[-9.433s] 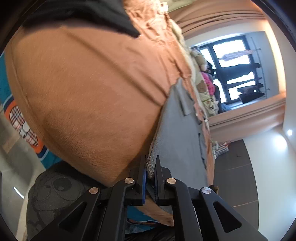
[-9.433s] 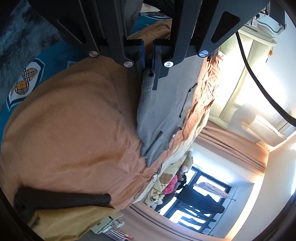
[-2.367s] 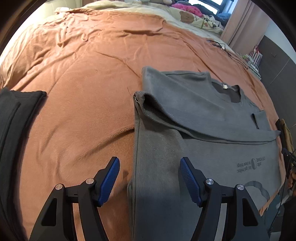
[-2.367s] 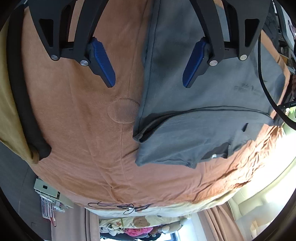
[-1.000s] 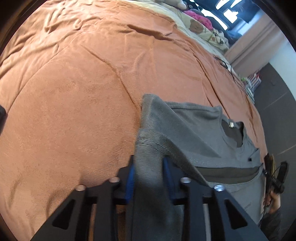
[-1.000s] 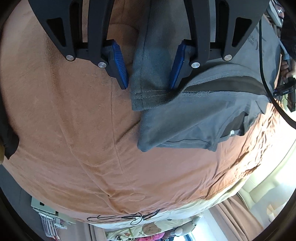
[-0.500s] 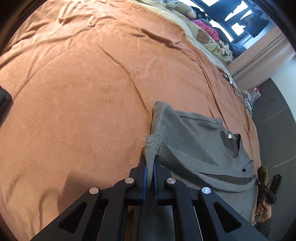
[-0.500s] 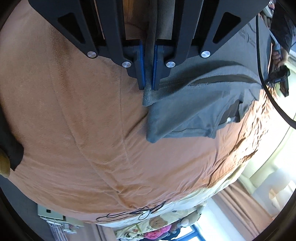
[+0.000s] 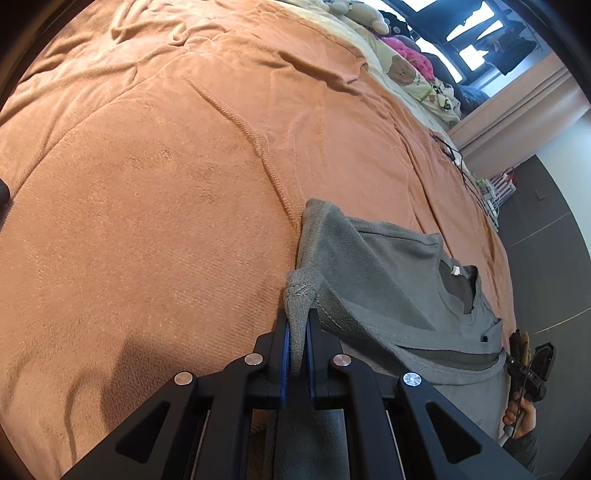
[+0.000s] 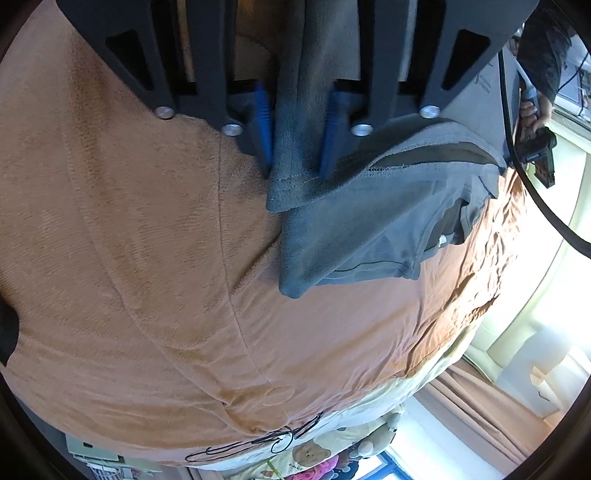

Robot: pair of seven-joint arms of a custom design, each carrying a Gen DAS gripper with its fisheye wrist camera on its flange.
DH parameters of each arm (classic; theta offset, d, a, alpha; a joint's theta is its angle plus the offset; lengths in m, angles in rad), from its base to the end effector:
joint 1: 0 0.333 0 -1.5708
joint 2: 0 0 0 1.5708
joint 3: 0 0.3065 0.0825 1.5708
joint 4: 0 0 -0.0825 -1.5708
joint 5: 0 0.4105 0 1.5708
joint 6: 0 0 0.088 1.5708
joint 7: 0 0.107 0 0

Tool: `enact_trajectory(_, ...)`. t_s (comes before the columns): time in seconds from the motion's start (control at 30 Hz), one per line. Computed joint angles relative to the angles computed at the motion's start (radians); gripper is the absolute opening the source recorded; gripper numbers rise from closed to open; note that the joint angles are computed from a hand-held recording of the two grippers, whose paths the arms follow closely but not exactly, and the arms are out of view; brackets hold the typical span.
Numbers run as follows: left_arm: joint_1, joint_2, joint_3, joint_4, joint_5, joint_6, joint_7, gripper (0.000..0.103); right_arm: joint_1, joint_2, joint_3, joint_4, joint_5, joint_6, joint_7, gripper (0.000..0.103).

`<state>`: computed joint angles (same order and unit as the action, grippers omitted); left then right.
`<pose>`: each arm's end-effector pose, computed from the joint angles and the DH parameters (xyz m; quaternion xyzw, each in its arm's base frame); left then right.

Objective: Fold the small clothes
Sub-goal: 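Grasp the folded edge with the left gripper while the right gripper grasps beside it, then lift the folded edge with both grippers and fold it over the shirt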

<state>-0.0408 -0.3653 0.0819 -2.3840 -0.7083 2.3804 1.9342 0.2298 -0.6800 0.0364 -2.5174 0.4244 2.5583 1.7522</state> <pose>0.4945 0.0153 0.4782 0.7028 -0.6265 0.3361 0.0248 0.4117 0.1081 0.5710 -0.5913 0.7107 -0.0503 0.3779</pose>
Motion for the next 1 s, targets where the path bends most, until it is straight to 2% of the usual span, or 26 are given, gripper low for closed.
enact_trajectory(0.13,-0.001,-0.023,-0.011,-0.016,0.024,0.036,-0.004,0.005,-0.025,0.007,0.04,0.011,-0.044,-0.001,0.042,0.022)
enact_trajectory(0.2,-0.008,-0.043,-0.009,-0.029,0.029,0.057,0.0,0.004,-0.046,-0.004,0.068,0.013,-0.089,-0.003,0.072,0.007)
enact_trajectory(0.3,-0.015,-0.07,-0.003,-0.045,0.041,0.079,-0.024,0.004,-0.058,-0.033,0.083,0.006,-0.132,0.0,0.109,0.003)
enact_trajectory(0.67,-0.055,-0.155,0.034,-0.056,0.08,0.102,-0.063,0.003,-0.067,-0.17,0.124,-0.023,-0.222,0.0,0.182,0.002)
enact_trajectory(1.0,-0.084,-0.152,0.05,0.039,0.107,0.093,-0.081,0.003,-0.07,-0.212,0.115,0.02,-0.248,0.001,0.159,0.002)
